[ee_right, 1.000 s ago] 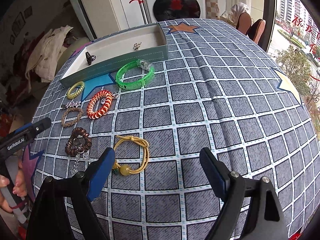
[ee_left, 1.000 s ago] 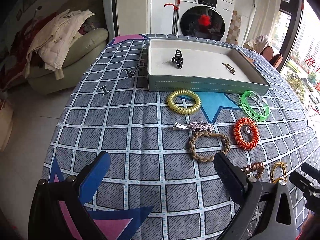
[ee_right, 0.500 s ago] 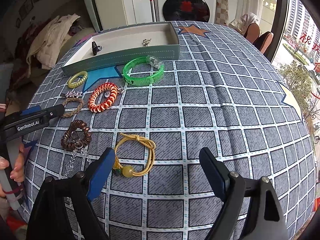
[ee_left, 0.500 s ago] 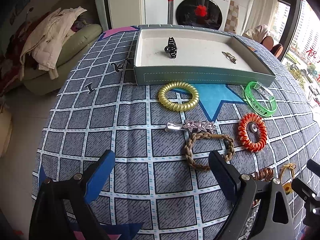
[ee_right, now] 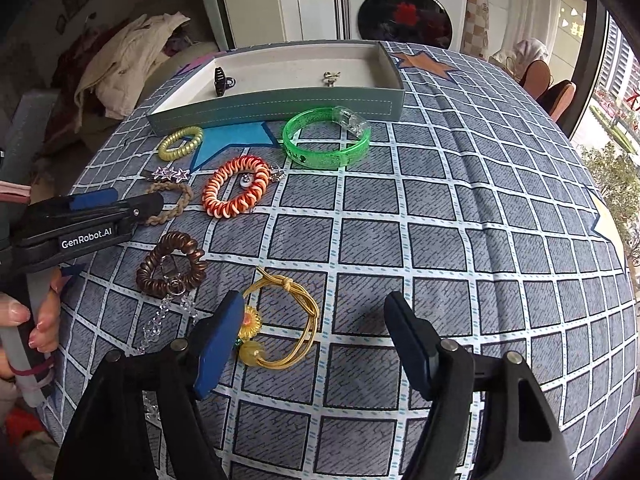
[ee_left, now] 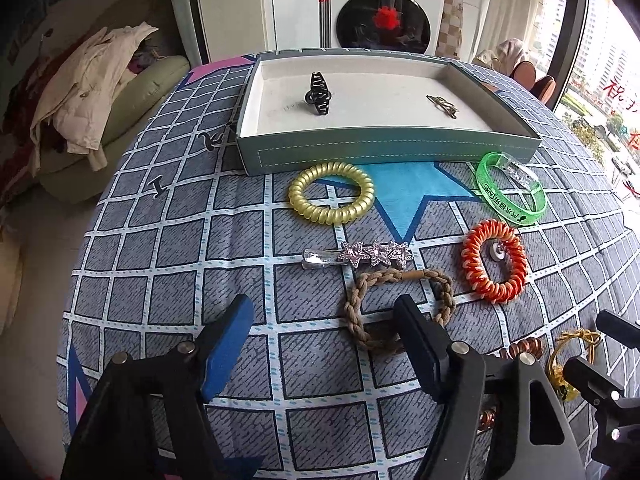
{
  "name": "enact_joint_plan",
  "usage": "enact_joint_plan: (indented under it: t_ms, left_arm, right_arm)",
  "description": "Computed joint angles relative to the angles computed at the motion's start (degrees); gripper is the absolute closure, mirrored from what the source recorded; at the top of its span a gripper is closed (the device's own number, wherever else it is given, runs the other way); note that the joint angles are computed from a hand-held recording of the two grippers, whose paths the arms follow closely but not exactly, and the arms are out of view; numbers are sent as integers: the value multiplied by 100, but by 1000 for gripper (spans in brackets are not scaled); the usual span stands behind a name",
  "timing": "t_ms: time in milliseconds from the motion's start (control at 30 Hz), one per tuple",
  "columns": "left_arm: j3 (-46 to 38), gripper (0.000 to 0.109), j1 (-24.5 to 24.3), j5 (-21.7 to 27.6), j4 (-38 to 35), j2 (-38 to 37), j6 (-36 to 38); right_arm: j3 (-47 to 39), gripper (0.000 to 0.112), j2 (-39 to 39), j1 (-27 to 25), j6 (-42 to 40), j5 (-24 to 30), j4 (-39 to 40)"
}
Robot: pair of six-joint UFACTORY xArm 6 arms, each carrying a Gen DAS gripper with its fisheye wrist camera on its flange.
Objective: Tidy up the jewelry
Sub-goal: 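Grasp the braided brown bracelet with the left gripper while the right gripper grasps the yellow cord bracelet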
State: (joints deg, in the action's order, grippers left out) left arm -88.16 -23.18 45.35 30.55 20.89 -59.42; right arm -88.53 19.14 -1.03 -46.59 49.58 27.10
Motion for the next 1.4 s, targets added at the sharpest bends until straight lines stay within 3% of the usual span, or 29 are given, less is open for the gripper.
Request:
enact_joint_plan:
  t_ms: [200,233,300,367,533,567,600,667,700,733,967,1400]
  left_arm:
    - [-126,39,-80,-28,79,75,227]
    - [-136,42,-83,-62,33,82,284]
    - [-143,45,-86,-78,4,84,341]
    - [-141,45,-84,-83,1,82,349]
    - [-179,57,-112,-131,-32,116,477]
    - [-177,63,-123,-177,-39,122,551]
    - [-156,81,-126,-261,-91,119,642]
    - [-196,82,-159,-198,-5,143,662]
    - [-163,82,-155,-242,-16,125,670]
    - [-81,82,-131,-341,-88,74,691]
    - [621,82,25,-1052,-453,-409,573]
    - [1072,82,127,-1426,-395,-932,387]
  right_arm:
    - [-150,52,75,-81,-61,341,245]
    - [-179,61,91,-90,-20,370,255]
    - [-235,69,129,-102,65,383,229]
    - [-292,70,168,-111,90,407,220]
    - [399,71,-197,202,-170,-578,-454]
    - [478,72,-245,231,-200,-665,-494]
    - [473,74,-251,229,-180,-628,-493]
    - [404,85,-231,198,-160,-472,-392]
    - [442,100,-247,211,-129,-548,-443]
    - [449,106,-252,210,-101,-565,-456]
    - [243,106,-193,16,-48,-330,7]
    - [-431,106,76,-143,131,148,422]
